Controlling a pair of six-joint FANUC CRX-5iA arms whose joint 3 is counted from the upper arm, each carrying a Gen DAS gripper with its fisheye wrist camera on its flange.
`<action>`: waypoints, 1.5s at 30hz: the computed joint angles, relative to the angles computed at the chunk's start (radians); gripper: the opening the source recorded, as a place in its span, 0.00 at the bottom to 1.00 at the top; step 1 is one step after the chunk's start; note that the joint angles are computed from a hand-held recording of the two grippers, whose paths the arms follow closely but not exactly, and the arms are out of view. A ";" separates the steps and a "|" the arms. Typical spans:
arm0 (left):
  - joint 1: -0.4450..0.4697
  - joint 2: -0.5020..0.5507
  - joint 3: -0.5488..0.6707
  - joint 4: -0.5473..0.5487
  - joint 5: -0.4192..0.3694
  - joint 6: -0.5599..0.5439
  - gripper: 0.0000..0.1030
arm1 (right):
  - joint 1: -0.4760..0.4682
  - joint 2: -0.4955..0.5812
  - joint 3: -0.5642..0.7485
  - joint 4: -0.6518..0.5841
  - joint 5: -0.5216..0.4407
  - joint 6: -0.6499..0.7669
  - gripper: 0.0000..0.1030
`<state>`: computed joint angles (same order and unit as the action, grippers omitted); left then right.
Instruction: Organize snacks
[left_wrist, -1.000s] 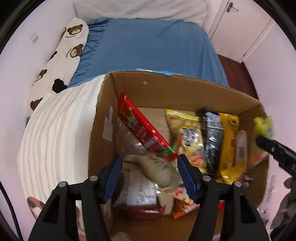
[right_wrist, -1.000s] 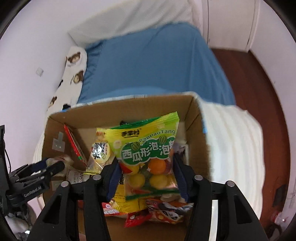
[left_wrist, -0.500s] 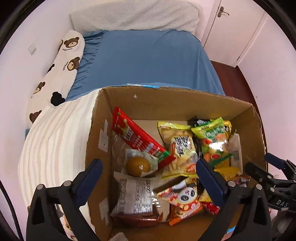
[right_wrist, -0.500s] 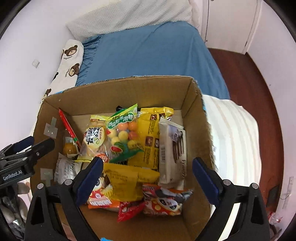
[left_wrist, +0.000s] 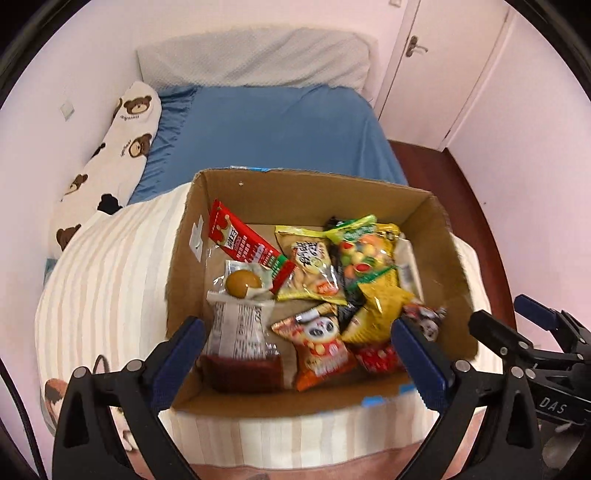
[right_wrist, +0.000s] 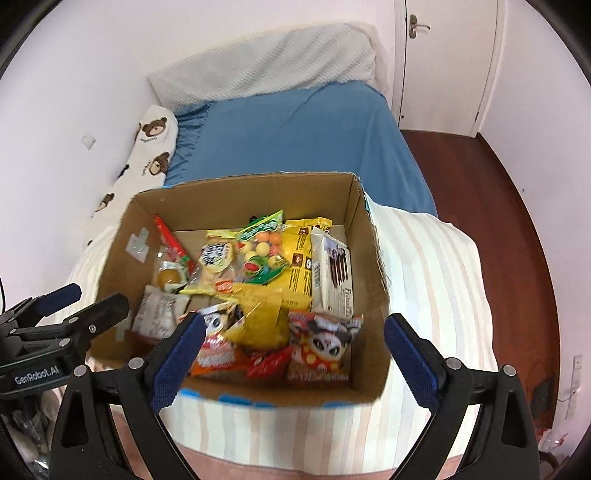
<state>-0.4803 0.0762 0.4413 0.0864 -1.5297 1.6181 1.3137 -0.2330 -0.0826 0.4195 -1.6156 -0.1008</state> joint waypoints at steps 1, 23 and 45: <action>-0.003 -0.016 -0.004 -0.005 -0.002 0.002 1.00 | 0.024 -0.003 0.004 0.012 -0.016 -0.018 0.96; -0.118 -0.344 -0.021 -0.166 -0.142 0.085 1.00 | 0.625 0.199 0.367 0.314 -0.531 -0.341 0.99; -0.245 -0.396 0.080 -0.243 -0.231 0.178 1.00 | 0.743 0.407 0.688 0.481 -0.730 -0.222 0.99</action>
<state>-0.7252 -0.3203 0.5210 -0.1570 -1.7608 1.7958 2.0565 0.1740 0.6056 0.9001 -2.3454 -0.3230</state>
